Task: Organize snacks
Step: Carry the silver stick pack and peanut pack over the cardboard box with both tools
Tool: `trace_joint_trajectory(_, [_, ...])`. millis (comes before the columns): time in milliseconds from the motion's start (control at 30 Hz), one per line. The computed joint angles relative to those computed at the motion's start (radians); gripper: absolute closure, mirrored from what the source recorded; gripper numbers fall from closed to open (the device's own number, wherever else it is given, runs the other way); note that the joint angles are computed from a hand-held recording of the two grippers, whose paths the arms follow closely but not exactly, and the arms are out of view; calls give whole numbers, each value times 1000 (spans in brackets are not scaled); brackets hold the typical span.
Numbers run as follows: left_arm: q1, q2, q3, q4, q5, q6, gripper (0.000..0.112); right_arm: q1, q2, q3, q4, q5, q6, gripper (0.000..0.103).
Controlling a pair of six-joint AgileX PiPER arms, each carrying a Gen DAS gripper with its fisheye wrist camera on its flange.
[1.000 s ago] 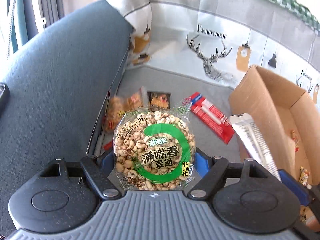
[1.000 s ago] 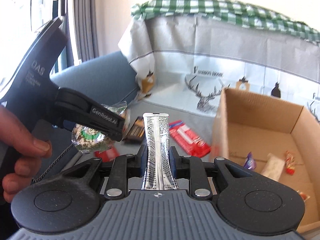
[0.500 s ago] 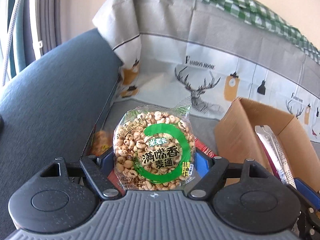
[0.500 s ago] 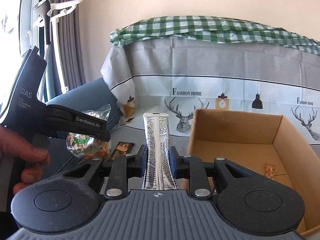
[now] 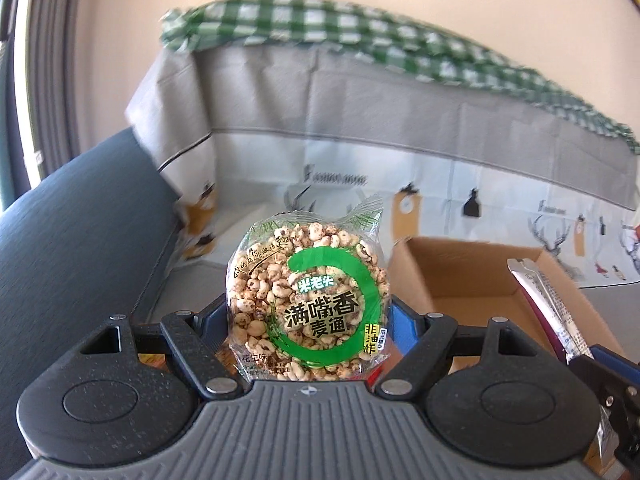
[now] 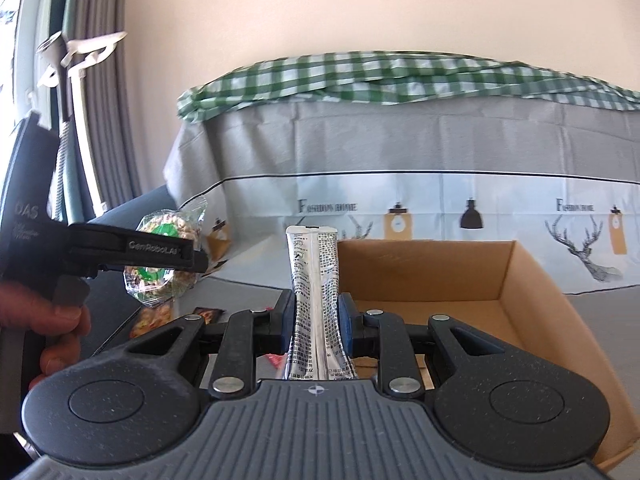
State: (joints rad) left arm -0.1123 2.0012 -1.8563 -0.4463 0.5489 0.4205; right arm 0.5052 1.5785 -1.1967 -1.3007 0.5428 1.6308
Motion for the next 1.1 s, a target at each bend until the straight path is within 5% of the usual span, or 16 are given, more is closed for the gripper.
trace_joint_trajectory(167, [-46,-40,87,-216,-97,242,29,-43,-54,58,-32,-2,63,79])
trace_joint_trajectory(367, [-118,-63,155,-449,-128,495,29,-90,-105,123,-64,19,125,79])
trace_joint_trajectory(600, [-202,-61,189,-517,-149,586,29,-131,-139,174,-46,89,134,79])
trace_joint_trajectory(1100, [-245,-48,197,-581,-142,671,29,-167,-157,202,-19,103,114,79])
